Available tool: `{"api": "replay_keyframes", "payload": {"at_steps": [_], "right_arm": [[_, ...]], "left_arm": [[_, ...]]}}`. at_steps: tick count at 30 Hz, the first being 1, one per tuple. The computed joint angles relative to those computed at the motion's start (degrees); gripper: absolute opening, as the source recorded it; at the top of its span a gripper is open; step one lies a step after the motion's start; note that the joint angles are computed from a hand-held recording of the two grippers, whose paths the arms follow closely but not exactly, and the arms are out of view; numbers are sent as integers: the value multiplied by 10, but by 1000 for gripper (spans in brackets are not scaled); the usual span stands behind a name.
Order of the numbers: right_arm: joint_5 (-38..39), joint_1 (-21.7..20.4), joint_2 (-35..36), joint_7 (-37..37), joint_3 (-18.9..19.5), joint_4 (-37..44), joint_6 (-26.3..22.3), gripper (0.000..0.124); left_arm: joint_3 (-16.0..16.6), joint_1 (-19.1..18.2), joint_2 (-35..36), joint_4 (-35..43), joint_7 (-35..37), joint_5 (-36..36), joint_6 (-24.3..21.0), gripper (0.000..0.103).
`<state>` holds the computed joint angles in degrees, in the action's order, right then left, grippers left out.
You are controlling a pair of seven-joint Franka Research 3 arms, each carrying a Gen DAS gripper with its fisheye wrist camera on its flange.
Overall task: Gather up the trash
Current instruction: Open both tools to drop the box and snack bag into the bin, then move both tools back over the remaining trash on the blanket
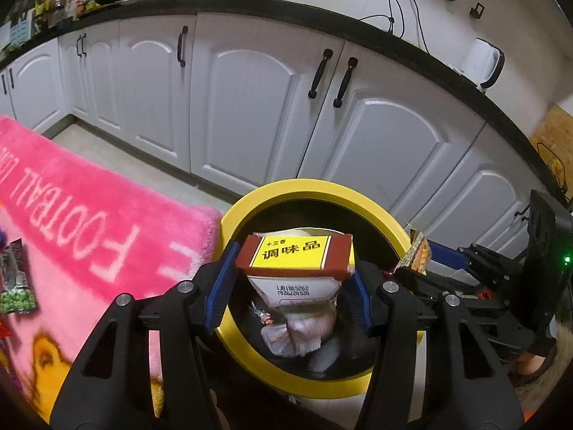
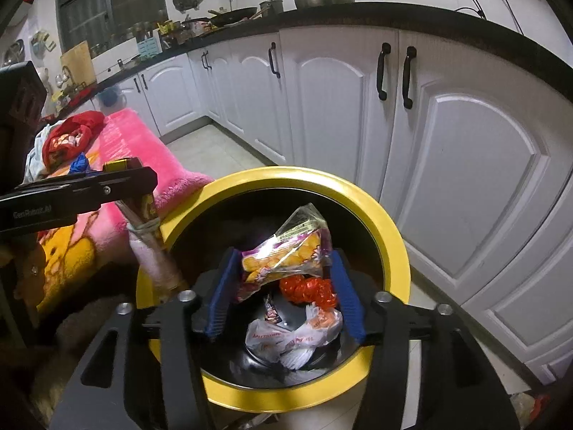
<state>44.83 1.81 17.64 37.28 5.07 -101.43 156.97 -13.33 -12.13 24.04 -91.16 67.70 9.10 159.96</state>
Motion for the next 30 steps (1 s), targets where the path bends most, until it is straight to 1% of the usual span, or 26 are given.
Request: {"api": "replay_keyframes", "payload": {"at_steps": [3,8,9,10,12,13,15,17,19,21,24,28,30], "right_arm": [[-2,1,-1,1,0,-1,4,60],[5,-1,-4,-7,3,-2,7,63],[9,-2,-5,-10,4,-2,9,65],[12,-2,-6,-12,4,-2,11,65],[13,-1,-8,-14,4,-3,11,66],[16,-1,-10,-18,5,-4,11,66],[18,0,-13,-24,5,-6,14,71],[15,5,-14,-23,3,-9,23,75],[14,6,-16,-21,3,-10,25,76],[16,6,-17,-19,3,-9,25,76],[20,6,-21,-22,4,-9,27,76],[33,8,-32,-37,8,-15,31,76],[39,11,-37,-42,8,-16,31,76]], "left_arm": [[0,-1,1,1,-1,2,0,47],[4,-2,-8,-8,-8,5,8,58],[3,0,-10,-10,-9,4,9,63],[3,2,-14,-14,-9,3,13,66],[8,1,-22,-23,-17,8,19,66],[11,-1,-26,-26,-23,12,21,68],[16,-2,-36,-38,-34,19,28,73],[19,-2,-48,-51,-44,26,34,75],[24,-4,-57,-61,-56,38,37,79],[29,-5,-70,-74,-70,49,43,81],[37,-7,-87,-92,-95,69,52,87],[52,-8,-113,-121,-139,104,65,92],[59,-9,-127,-133,-165,130,68,92]]}}
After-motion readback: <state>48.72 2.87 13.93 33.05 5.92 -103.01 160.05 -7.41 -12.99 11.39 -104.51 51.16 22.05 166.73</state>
